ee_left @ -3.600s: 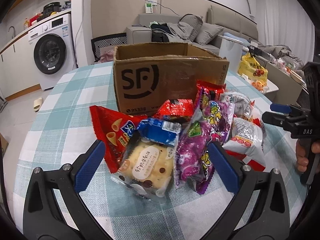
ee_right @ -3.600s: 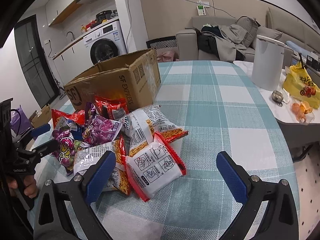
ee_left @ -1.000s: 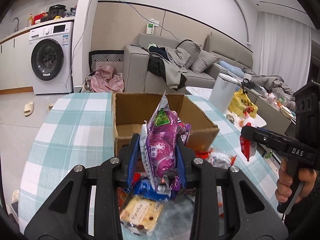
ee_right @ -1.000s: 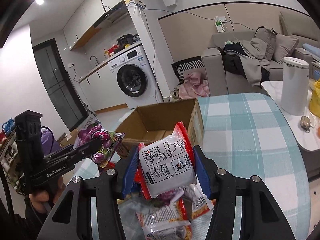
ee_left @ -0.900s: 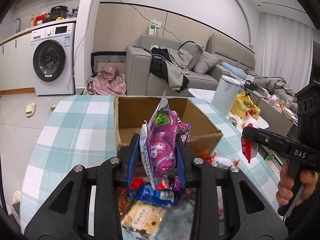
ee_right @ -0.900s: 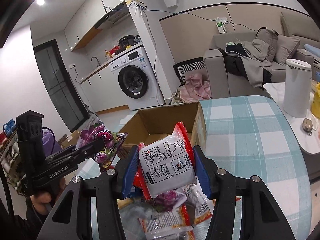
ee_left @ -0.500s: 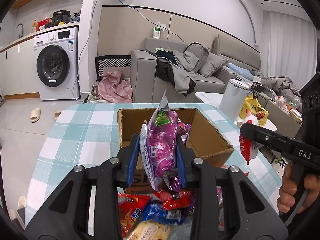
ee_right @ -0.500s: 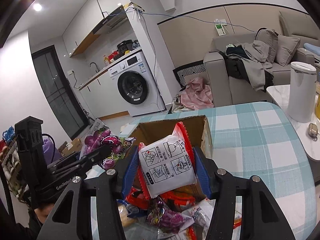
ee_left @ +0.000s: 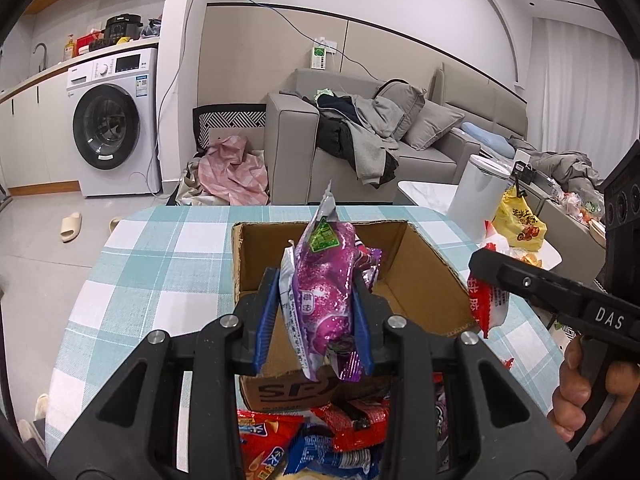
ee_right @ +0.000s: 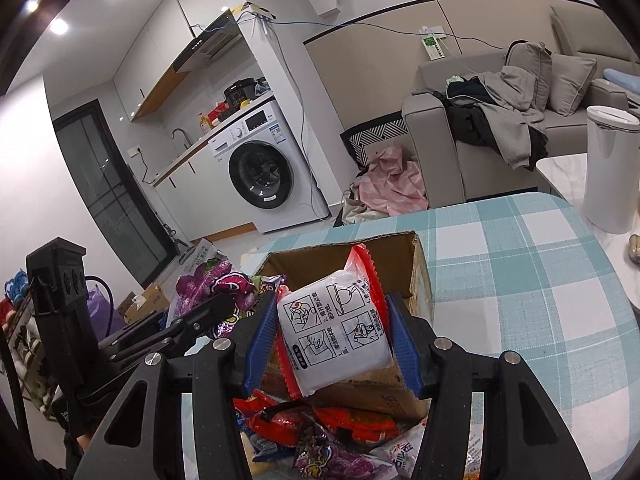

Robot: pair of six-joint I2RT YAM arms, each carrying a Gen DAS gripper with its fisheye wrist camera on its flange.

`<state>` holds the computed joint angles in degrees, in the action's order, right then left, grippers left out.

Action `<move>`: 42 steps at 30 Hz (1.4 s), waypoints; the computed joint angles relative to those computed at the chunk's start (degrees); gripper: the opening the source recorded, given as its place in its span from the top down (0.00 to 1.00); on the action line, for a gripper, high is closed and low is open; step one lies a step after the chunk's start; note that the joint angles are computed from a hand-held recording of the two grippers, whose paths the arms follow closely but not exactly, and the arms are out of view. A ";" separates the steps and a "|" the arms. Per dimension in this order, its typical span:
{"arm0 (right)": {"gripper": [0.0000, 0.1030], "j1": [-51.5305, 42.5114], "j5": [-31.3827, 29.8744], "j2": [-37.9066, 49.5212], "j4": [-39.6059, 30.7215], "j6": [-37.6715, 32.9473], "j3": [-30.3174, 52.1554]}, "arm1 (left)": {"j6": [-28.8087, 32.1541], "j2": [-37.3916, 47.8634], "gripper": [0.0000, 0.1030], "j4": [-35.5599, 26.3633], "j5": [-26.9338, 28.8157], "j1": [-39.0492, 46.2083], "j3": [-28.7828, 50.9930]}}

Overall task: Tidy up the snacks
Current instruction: 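Carry both bags over the cardboard box and open both tools to drop them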

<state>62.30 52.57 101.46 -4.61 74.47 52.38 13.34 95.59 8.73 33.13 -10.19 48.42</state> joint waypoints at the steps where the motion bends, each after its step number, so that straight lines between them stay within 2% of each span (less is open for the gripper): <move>1: 0.47 -0.21 0.01 0.05 0.28 0.14 -0.14 | -0.07 0.58 0.70 0.23 -0.25 -0.23 0.39; 12: 0.47 -3.70 -3.70 2.31 6.46 -3.07 -0.50 | -0.72 6.29 0.70 1.49 -2.69 -3.30 4.79; 29: 0.47 -7.43 -8.47 5.60 8.80 -4.18 0.08 | 1.16 13.28 0.70 2.03 -5.88 -6.06 7.81; 35: 0.40 -6.91 -7.98 5.32 8.36 -5.10 0.29 | 1.65 13.74 0.70 0.92 -6.87 -6.23 8.34; 36: 0.36 -6.59 -7.53 5.05 7.88 -5.24 0.34 | 1.79 13.51 0.69 0.65 -6.50 -6.05 8.26; 38: 0.27 -5.91 -6.44 4.65 5.53 -5.02 1.05 | 1.89 12.68 0.65 -0.09 -5.88 -5.65 7.91; 39: 0.25 -5.53 -5.93 4.51 4.74 -4.90 1.28 | 1.94 12.26 0.60 -0.66 -5.76 -5.49 7.87; 41: 0.19 -4.90 -5.31 3.90 2.54 -4.50 1.72 | 2.35 10.66 0.46 -0.98 -5.31 -4.84 6.67; 42: 0.16 -4.41 -4.99 3.61 0.89 -3.75 2.11 | 2.40 9.50 0.32 -0.63 -5.51 -4.53 5.64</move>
<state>57.88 47.58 105.07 -3.72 70.72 54.50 15.75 105.08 8.09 27.62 -14.72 54.06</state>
